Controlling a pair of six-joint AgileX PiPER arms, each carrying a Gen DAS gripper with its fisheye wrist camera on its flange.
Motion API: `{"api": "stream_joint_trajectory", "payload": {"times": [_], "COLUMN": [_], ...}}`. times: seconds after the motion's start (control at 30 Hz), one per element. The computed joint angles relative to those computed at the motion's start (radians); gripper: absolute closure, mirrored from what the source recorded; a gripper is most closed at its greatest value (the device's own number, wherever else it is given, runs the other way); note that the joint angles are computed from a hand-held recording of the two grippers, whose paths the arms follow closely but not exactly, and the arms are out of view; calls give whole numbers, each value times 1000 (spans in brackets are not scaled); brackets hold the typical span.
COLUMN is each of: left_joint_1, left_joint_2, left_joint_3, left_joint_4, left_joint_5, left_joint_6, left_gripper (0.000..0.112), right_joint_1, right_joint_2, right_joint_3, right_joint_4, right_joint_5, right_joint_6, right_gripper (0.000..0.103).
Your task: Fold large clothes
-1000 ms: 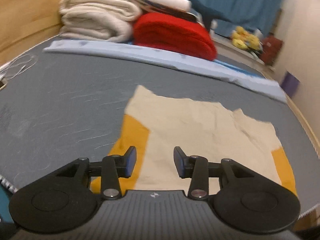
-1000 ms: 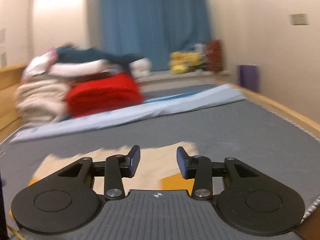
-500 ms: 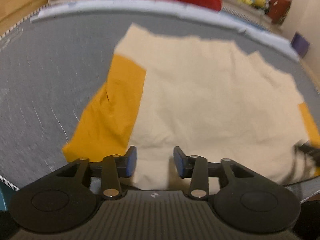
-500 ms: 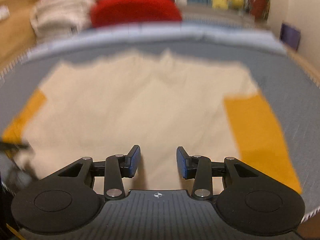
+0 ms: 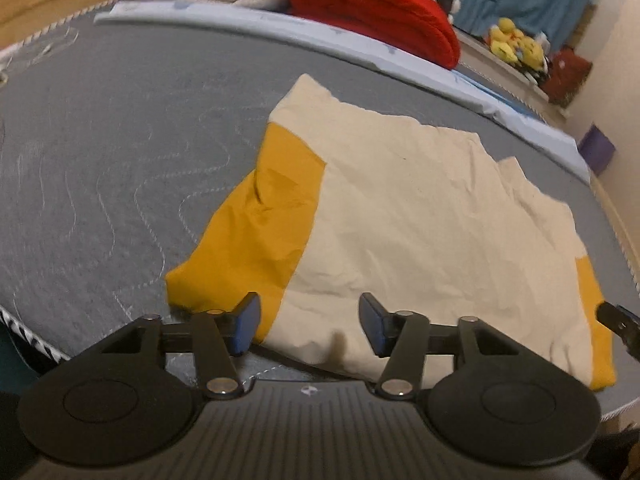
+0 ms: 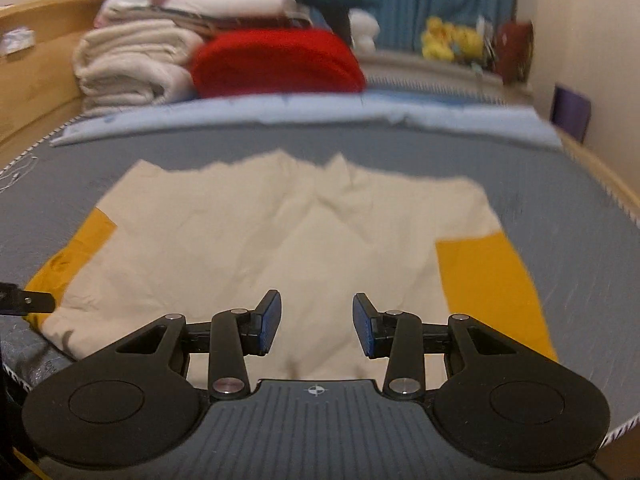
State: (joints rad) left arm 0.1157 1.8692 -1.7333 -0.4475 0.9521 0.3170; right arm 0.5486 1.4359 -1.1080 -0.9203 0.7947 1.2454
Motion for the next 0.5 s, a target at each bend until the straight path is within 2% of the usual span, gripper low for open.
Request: {"api": "stream_joint_trajectory", "payload": {"times": [0.07,0.17,0.27,0.43,0.5], "left_joint_1": [8,6,11,0,-1], "left_joint_2": [7,6,15,15,14], "left_joint_3": [-3,4,-4,7,10], "left_joint_4": [-1,26,33,70,78], "left_joint_5": [3,-8,3,-12,-12], "left_joint_6": [-13,-42,-66,-76,-87], "left_gripper": [64,64,64,64,64], "right_joint_1": [24,25,50,142,132], "right_joint_2": [-47,-119,-194,-275,-278], "right_joint_3": [34,52,21,77,115], "right_joint_4": [-56,-54,-21,-143,-135], "right_joint_5": [-1,-11,40,92,95], "right_joint_6": [27,9,-2,179,237], "right_gripper": [62,62,61,56,56]}}
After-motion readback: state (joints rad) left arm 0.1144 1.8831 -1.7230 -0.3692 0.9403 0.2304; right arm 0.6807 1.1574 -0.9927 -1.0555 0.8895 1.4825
